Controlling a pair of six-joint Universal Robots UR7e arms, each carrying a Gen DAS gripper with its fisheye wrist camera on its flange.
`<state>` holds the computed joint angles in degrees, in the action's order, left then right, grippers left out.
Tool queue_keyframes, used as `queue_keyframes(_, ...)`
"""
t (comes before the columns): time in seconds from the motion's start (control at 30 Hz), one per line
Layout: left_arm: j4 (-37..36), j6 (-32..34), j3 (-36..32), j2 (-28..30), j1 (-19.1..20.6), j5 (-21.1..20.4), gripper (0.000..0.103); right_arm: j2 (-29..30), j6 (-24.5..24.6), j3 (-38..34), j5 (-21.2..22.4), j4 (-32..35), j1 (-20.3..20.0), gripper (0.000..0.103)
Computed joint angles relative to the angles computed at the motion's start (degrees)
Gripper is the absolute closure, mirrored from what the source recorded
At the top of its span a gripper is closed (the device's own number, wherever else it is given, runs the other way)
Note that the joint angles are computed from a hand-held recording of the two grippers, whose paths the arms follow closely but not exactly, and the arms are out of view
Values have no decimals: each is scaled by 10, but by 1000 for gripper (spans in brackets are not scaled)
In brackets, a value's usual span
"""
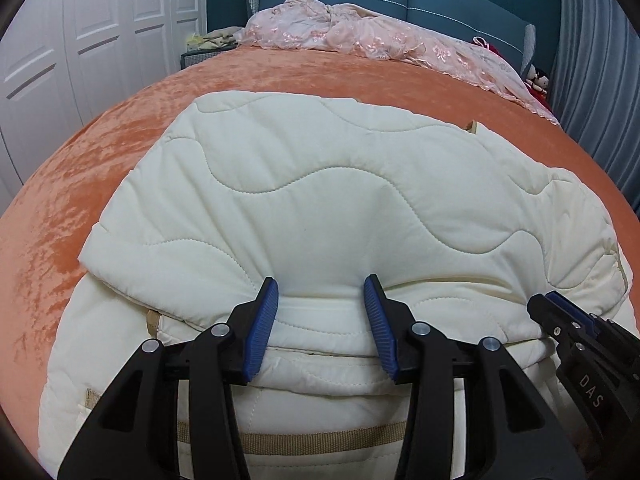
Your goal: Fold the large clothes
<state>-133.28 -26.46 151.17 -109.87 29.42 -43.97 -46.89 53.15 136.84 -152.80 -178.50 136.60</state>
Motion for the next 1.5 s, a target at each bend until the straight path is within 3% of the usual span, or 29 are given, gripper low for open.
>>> queue_keyframes(0.17, 17, -3, -2, 1, -4, 5, 60, -8, 25, -13, 8, 64, 2, 85)
queue_keyframes(0.37, 56, -18, 0, -17, -18, 7, 60, -11, 31, -2, 15, 44, 8, 86)
queue_keyframes(0.5, 100, -29, -11, -28, -26, 2, 60, -29, 44, -6, 21, 84, 13, 86)
queue_keyframes(0.6, 134, -8, -54, -47, -8, -51, 60, -71, 37, -6, 51, 119, 22, 83)
queue_keyframes(0.67, 118, 25, -88, -44, 16, -83, 58, -98, -13, 8, 90, 38, 15, 82)
queue_keyframes(0.8, 32, 85, -171, 43, 77, -89, 45, -120, -106, -3, 134, -103, -32, 81)
queue_keyframes(0.93, -37, 118, -259, 164, 148, -86, 45, -87, -233, -75, 183, -174, -101, 57)
queue_keyframes(1.0, -50, 125, -295, 214, 177, -91, 45, -63, -272, -118, 222, -179, -136, 54)
queue_keyframes(1.17, -67, 126, -344, 296, 241, -100, 46, -13, -285, -210, 320, -136, -211, 54)
queue_keyframes(1.37, -136, 158, -325, 317, 279, -112, 46, 41, -282, -272, 374, -92, -256, 53)
queue_keyframes(1.4, -158, 171, -315, 317, 280, -109, 46, 49, -289, -277, 375, -80, -259, 54)
queue_keyframes(1.47, -208, 199, -290, 315, 280, -105, 46, 64, -316, -278, 345, -88, -253, 88)
queue_keyframes(1.5, -230, 211, -280, 316, 278, -100, 46, 71, -326, -270, 339, -121, -252, 99)
